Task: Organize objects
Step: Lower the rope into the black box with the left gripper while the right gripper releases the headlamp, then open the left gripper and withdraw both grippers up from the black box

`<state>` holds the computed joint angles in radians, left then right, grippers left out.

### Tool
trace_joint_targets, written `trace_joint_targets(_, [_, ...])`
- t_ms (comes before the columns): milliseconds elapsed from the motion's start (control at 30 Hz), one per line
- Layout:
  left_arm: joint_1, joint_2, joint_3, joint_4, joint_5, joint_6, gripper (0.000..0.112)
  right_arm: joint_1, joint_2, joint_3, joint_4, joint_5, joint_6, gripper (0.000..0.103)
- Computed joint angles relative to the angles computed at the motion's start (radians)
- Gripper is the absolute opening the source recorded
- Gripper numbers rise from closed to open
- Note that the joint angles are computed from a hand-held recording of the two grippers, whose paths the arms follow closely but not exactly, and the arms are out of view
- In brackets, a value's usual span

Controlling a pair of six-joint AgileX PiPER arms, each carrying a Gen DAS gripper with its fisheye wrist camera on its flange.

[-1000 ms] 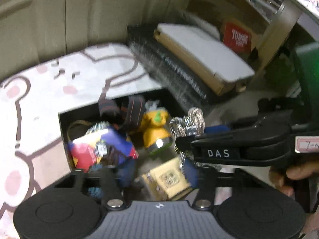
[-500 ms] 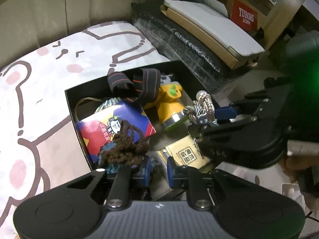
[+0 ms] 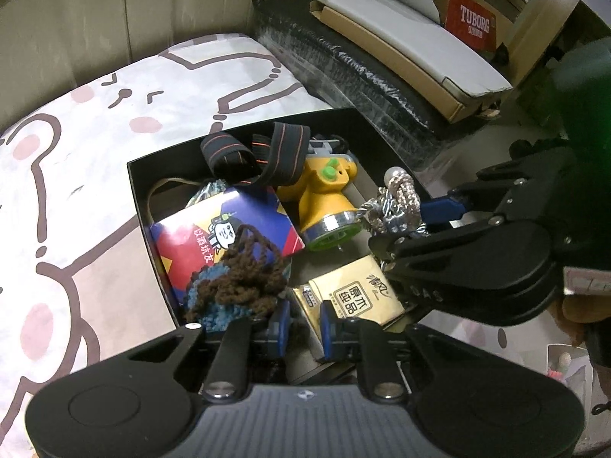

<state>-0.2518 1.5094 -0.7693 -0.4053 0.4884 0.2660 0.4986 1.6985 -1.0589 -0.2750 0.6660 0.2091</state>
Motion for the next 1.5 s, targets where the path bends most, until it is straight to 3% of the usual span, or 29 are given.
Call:
trace_joint_targets(133, [-0.001,-0.006,0.005,-0.003,-0.006,0.0,0.019,-0.049,-0.025,-0.002,0.144,-0.005,-0.102,0.057])
trace_joint_targets(200, [-0.001,-0.016,0.007,0.001,-0.004,-0.005,0.019,-0.071,-0.062,0.01,0.188,-0.019,-0.12,0.057])
trace_joint_targets(267, [-0.002,-0.029,0.008,0.005,-0.004,-0.01,0.021,-0.092,-0.104,0.025,0.225,-0.033,-0.134,0.052])
trace_joint_targets(300, [-0.001,-0.036,0.009,0.003,-0.005,-0.01,0.024,-0.1,-0.119,0.029,0.243,-0.035,-0.142,0.041])
trace_joint_targets(333, [-0.002,-0.045,0.01,0.006,-0.006,-0.016,0.026,-0.11,-0.13,0.033,0.271,-0.037,-0.163,0.023])
trace_joint_targets(400, [-0.004,-0.066,0.015,0.016,-0.01,-0.032,0.027,-0.12,-0.133,0.032,0.322,-0.025,-0.211,0.008])
trace_joint_targets(567, [-0.005,-0.099,0.019,0.041,0.002,-0.068,0.027,-0.071,-0.074,0.031,0.209,0.0,-0.145,0.004])
trace_joint_targets(800, [-0.004,-0.163,0.028,0.098,0.014,-0.136,0.027,-0.116,-0.16,0.057,0.301,-0.016,-0.171,0.005])
trace_joint_targets(867, [-0.006,-0.191,0.033,0.126,0.012,-0.177,0.03,-0.13,-0.207,0.077,0.332,-0.025,-0.176,0.008])
trace_joint_targets(933, [-0.017,-0.223,0.039,0.182,0.008,-0.252,0.04,-0.147,-0.256,0.102,0.358,-0.042,-0.178,0.024])
trace_joint_targets(1067, [-0.041,-0.291,0.049,0.312,0.019,-0.429,0.054,-0.147,-0.356,0.156,0.298,-0.071,-0.102,0.029])
trace_joint_targets(1167, [-0.073,-0.336,0.048,0.415,0.046,-0.563,0.068,-0.152,-0.416,0.189,0.279,-0.078,-0.077,0.042])
trace_joint_targets(1400, [-0.14,-0.441,0.066,0.588,0.106,-0.762,0.097,-0.101,-0.529,0.233,0.141,-0.032,0.063,0.071])
trace_joint_targets(1500, [-0.16,-0.475,0.073,0.619,0.127,-0.799,0.1,-0.087,-0.57,0.247,0.117,-0.013,0.098,0.079])
